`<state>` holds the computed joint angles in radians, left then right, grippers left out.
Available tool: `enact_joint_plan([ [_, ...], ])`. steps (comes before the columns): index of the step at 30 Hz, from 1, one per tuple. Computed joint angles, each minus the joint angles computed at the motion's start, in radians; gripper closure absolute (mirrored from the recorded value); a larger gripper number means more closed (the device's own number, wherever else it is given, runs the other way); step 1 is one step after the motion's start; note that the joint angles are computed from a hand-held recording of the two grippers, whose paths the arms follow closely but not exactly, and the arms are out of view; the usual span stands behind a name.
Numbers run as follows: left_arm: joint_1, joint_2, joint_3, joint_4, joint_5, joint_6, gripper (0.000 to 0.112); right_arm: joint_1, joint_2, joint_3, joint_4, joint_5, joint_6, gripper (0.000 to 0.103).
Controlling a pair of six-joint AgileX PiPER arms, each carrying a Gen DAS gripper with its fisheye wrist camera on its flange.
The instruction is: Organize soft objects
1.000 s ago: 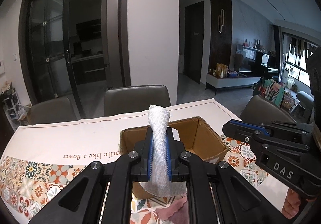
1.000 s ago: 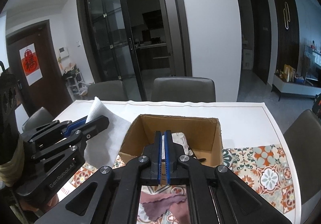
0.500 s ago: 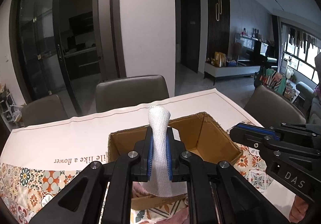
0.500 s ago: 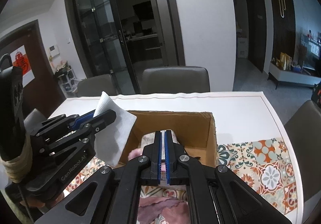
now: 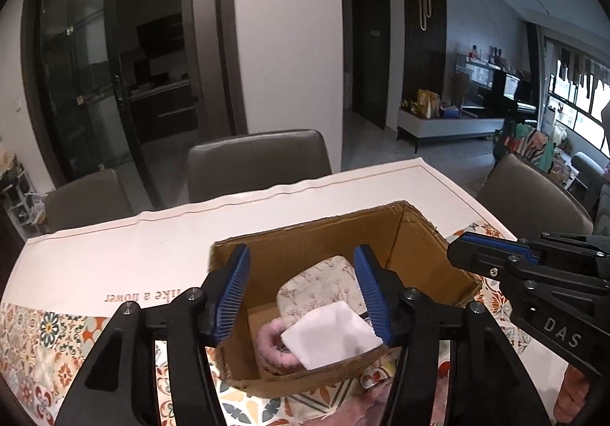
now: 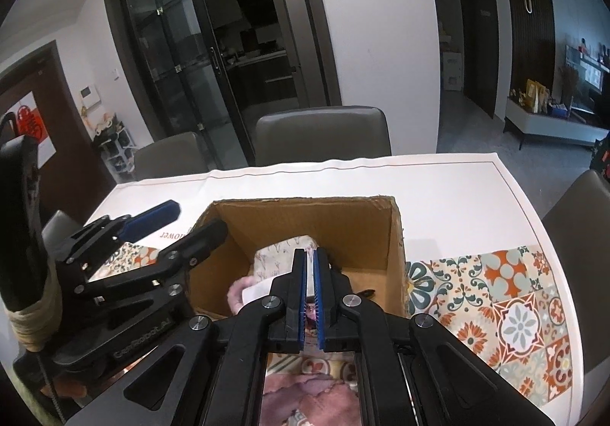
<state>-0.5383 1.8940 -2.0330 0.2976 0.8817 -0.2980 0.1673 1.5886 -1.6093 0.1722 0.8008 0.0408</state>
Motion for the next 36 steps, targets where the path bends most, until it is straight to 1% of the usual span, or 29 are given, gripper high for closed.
enact_joint_plan([
  [1,-0.006,-0.016,0.019,0.023,-0.001,-0.018,0.056,0.001,0.0,0.002,0.0,0.001,0.0,0.095],
  [3,-0.017,-0.05,0.066,0.072,-0.008,-0.052,0.056,0.005,-0.005,0.009,-0.008,0.003,0.009,0.086],
  [5,-0.03,-0.092,0.123,0.122,-0.017,-0.092,0.056,0.009,-0.02,0.031,-0.009,-0.005,0.015,0.072],
  [9,-0.06,-0.175,0.233,0.204,-0.004,-0.182,0.056,0.023,-0.053,0.079,-0.009,-0.018,0.025,0.07],
  [11,-0.075,-0.206,0.275,0.24,0.003,-0.224,0.054,0.03,-0.073,0.107,-0.003,-0.027,0.028,0.062],
  [13,-0.093,-0.234,0.32,0.282,0.013,-0.276,0.053,0.046,-0.097,0.14,-0.025,-0.036,0.049,0.058],
  [18,-0.125,-0.314,0.441,0.318,0.034,-0.353,0.053,0.063,-0.142,0.212,-0.026,-0.048,0.054,0.055],
  [20,-0.144,-0.339,0.483,0.349,0.051,-0.401,0.053,0.071,-0.158,0.24,-0.039,-0.052,0.064,0.051],
  [25,-0.191,-0.401,0.593,0.396,0.079,-0.49,0.051,0.08,-0.202,0.321,-0.04,-0.065,0.07,0.05],
  [28,-0.204,-0.428,0.645,0.385,0.097,-0.525,0.051,0.08,-0.216,0.359,-0.041,-0.065,0.074,0.049],
  [32,-0.218,-0.461,0.725,0.354,0.107,-0.576,0.051,0.101,-0.231,0.408,-0.079,-0.061,0.112,0.049],
  [36,-0.223,-0.481,0.788,0.322,0.112,-0.587,0.051,0.12,-0.242,0.452,-0.08,-0.057,0.108,0.049],
])
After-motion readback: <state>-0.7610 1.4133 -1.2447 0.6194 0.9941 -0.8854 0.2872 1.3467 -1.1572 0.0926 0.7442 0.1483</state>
